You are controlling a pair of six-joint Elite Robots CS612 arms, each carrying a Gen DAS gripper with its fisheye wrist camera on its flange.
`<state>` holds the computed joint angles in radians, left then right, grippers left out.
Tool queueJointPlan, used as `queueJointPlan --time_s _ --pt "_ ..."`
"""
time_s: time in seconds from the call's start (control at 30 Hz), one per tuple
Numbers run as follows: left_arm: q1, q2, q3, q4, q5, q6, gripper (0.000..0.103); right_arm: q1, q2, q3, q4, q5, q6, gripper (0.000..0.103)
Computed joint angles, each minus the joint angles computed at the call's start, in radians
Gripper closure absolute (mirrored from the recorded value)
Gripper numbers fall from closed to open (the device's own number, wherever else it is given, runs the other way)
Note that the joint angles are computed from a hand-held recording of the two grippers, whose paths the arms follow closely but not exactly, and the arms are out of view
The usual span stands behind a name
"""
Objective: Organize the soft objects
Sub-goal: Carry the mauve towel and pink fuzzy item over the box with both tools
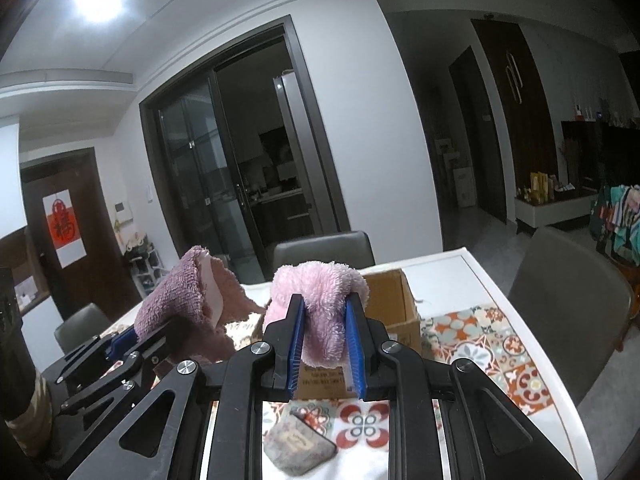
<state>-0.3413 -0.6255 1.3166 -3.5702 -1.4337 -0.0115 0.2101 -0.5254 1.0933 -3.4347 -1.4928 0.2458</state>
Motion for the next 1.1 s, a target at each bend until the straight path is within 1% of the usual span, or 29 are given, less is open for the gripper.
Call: queueJointPlan --time_s 0.33,0.53,0.87,1.1 --pt "0.003 0.031 -0.07 0.01 0.014 0.024 0.077 -0.005 0.029 -0.069 0.011 0.006 -0.01 0.081" --pt "0.006 0.059 -0.133 0.045 0.016 0.034 0.077 -0.008 0.057 -0.12 0.035 0.008 -0.015 0.081" --pt "0.014 0.119 -0.243 0.121 0.008 0.04 0.077 -0.014 0.114 -0.236 0.111 0.008 -0.022 0.081" --pt "0.022 0.162 -0.327 0.212 -0.009 0.018 0.077 -0.017 0.153 -0.315 0.183 0.024 -0.021 0.081"
